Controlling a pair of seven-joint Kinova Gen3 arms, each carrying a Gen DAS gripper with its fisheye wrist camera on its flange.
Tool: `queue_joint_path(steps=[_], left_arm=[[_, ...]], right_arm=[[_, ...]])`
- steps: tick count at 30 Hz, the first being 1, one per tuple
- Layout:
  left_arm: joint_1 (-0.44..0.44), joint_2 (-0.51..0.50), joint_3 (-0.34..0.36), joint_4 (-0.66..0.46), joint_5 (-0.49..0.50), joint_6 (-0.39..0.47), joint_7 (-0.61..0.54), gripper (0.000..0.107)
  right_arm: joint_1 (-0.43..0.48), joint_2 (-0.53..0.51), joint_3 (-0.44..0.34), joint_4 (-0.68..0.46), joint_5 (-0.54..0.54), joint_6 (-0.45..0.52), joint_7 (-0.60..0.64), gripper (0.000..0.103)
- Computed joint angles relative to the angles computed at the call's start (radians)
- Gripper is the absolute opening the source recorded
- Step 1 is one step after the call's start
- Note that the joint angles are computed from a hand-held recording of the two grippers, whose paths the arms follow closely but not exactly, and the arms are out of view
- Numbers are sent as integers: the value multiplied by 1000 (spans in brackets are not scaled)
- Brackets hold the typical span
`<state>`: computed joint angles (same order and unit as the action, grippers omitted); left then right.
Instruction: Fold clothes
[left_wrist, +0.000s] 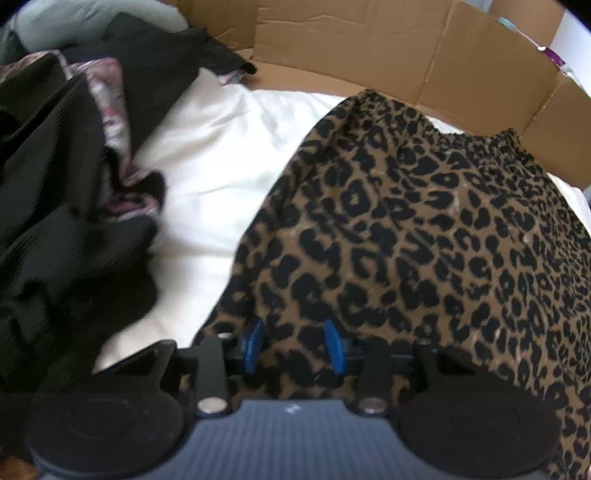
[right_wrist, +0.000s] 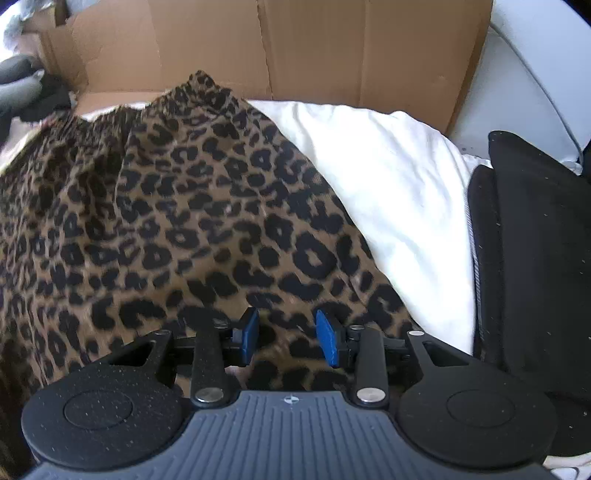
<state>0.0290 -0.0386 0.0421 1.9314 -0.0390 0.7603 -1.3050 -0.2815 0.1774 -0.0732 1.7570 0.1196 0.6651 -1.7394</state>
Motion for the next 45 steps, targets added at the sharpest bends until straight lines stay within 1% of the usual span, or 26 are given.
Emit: queue_joint_path(steps=[5,7,9,10,11,14,15,16,17,18,19,22,24,28,30,34,37,40,42,45], left_arm=[[-21,-62,-19,34,14,47,-8,35],[-28,-82,-19,40,12,72,-17,33],[-34,-102,-18,39,4,107,-19,30],[-38,-109,-13,38,-7,127,-11,26],[-41,-117,-10,39,-15,144,-2,22],[-50,-157,-10,50,-24,171,18,20],[-52,-173,-7,54,-27,173,25,21],[-56,-187,3,57,-41,175,43,26],[-61,-200,16,58,-59,177,64,33],[-65,-213,26,60,-70,182,90,36],[-68,-226,27,64,-70,185,109,41],[-75,-231,42,74,-85,177,156,41],[-78,-219,41,79,-94,166,177,41],[-79,-206,17,87,-86,141,176,41],[-85,-198,12,93,-83,126,188,41],[-91,-191,-8,108,-58,98,193,41],[-91,-189,-10,114,-52,90,186,41],[-89,-198,-25,119,-29,87,159,41],[-90,-205,-33,124,-14,87,143,41],[-96,-216,-36,132,-1,85,131,38]], right_arm=[[-8,-27,12,23,55,30,-31,42],[-1,-37,14,34,61,39,-43,42],[4,-50,13,47,66,44,-50,42],[3,-54,11,50,77,51,-57,42],[0,-58,10,50,88,64,-67,42],[-15,-63,5,29,126,126,-112,42],[-22,-68,1,20,142,144,-129,42],[-23,-79,-6,19,153,146,-138,42],[-38,-90,5,17,156,147,-139,42],[-35,-102,3,17,142,142,-129,42],[-13,-114,-14,19,112,127,-111,42],[6,-126,-25,15,-1,100,-36,42],[3,-113,-35,7,-49,97,-7,42],[-24,-81,-51,-6,-107,101,-32,42],[-50,-66,-58,-8,-95,90,-70,43],[-118,-40,-66,-15,-8,76,-152,46],[-138,-27,-67,-24,16,68,-157,49],[-140,-9,-61,-42,18,69,-154,49],[-150,4,-53,-60,41,74,-168,49],[-146,25,-55,-85,28,71,-145,49]])
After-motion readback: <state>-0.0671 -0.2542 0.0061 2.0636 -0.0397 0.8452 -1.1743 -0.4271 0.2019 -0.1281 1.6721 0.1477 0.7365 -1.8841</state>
